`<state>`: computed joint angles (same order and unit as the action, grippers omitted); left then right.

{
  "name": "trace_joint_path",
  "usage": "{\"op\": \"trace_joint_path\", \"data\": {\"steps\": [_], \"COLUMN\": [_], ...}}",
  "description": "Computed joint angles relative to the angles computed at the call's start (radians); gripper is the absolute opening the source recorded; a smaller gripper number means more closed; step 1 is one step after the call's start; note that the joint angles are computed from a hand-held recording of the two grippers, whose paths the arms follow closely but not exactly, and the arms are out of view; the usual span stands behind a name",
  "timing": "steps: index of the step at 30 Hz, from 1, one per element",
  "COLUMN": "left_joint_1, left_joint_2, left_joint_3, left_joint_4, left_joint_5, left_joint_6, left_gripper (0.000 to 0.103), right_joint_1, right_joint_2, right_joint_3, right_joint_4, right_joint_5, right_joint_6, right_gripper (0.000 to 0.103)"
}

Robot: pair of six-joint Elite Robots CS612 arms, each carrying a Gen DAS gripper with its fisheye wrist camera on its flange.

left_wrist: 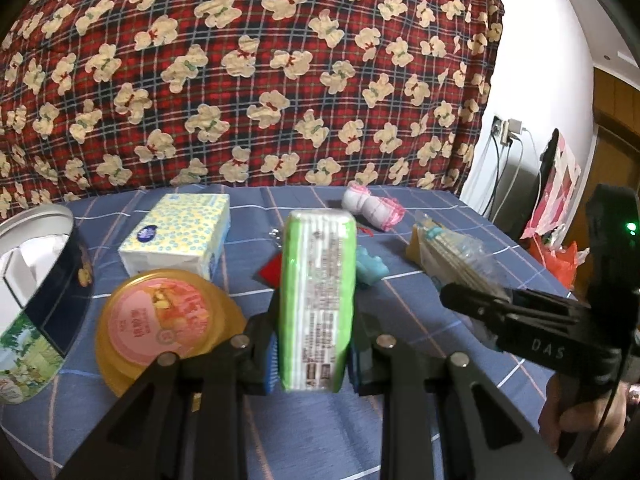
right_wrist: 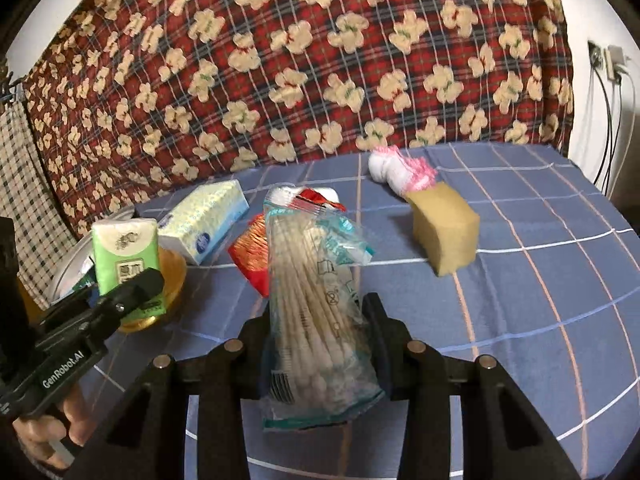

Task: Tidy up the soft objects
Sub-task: 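Carry the green pack and swab bag in both tools over the tin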

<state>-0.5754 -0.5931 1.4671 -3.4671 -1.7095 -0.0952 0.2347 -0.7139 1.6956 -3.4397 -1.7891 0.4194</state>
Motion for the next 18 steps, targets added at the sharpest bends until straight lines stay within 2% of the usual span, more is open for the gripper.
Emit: {"op": "trace_joint_path", "data": {"steps": [9, 18], "left_joint_1": [0.018, 0.045], "left_joint_2": [-0.008, -0.015], "left_joint_3": [0.024, 0.035], "left_joint_4": [-0.047, -0.081], "left_joint_5": [0.059, 0.092], "left_joint_6": [-0.003, -0.024], "left_gripper": [0.024, 0.024], "right_joint_1": [0.053, 0.086], "right_joint_2": [0.037, 0.066], "right_joint_3": [-0.062, -0.133], "right_joint_4": [-0.089, -0.092], "right_joint_5": [-0.071, -0.055], "right_joint_6": [-0.035, -0.075], "right_gripper": [0.042, 0.043]}}
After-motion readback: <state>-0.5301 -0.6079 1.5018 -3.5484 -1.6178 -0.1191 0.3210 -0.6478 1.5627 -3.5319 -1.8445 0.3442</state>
